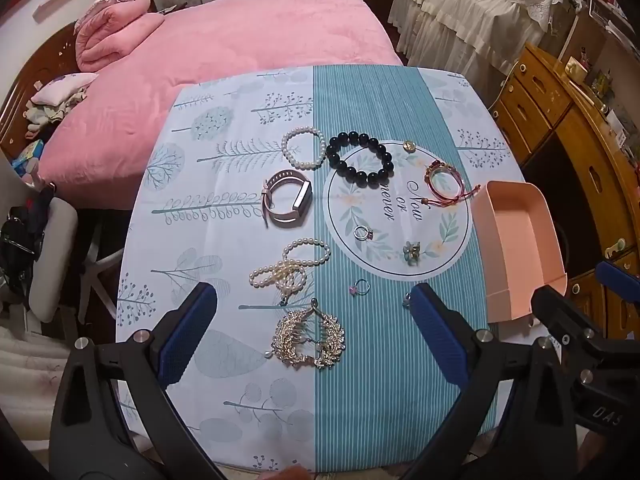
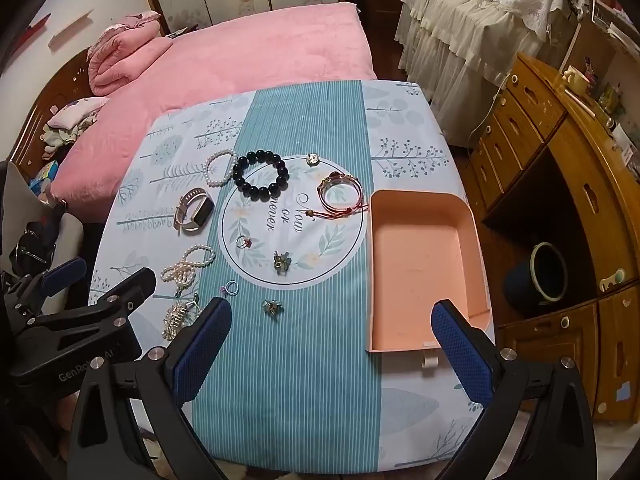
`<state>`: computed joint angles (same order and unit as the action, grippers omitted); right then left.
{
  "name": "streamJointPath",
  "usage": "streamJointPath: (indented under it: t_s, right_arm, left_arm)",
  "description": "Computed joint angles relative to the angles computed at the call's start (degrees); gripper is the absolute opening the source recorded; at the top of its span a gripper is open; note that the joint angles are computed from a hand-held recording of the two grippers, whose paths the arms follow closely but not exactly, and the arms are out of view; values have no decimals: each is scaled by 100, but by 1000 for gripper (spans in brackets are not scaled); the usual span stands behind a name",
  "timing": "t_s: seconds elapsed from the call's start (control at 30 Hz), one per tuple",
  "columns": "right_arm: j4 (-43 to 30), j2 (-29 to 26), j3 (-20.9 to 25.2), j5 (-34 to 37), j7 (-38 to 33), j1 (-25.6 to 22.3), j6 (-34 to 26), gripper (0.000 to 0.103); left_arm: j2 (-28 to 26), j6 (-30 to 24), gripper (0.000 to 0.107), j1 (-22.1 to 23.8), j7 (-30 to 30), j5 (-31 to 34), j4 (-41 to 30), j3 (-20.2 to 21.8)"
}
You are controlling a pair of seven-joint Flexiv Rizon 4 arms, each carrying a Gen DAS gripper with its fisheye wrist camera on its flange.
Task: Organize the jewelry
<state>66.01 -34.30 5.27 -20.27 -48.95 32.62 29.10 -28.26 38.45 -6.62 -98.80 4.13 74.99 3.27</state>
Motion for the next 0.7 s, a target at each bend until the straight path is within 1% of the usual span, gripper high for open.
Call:
streamJointPath:
  t_s: [0.17,0.33,0.47,0.57,0.7]
  right_arm:
    - [-14,-1,-5,-6,3,10,-17,102]
    - [-14,2,-1,-1,11,13,1,101]
    - [-31,-3,-2,-8,23,31,-14,100]
    - [-45,-10,-2,-8,30,41,-26,99]
    - [-86,-23,0,4,-6,35,-72,97]
  left_arm:
    - [7,-43,97,-3,-4,5,-12,0]
    - [65,32,95,34,65,-37,84,-29]
    - [104,124,85,63,183,-112,178,-64]
    - [125,146,82,55,269,-156,205,-90]
    - [189,264,81,40,355,-198,272,-110]
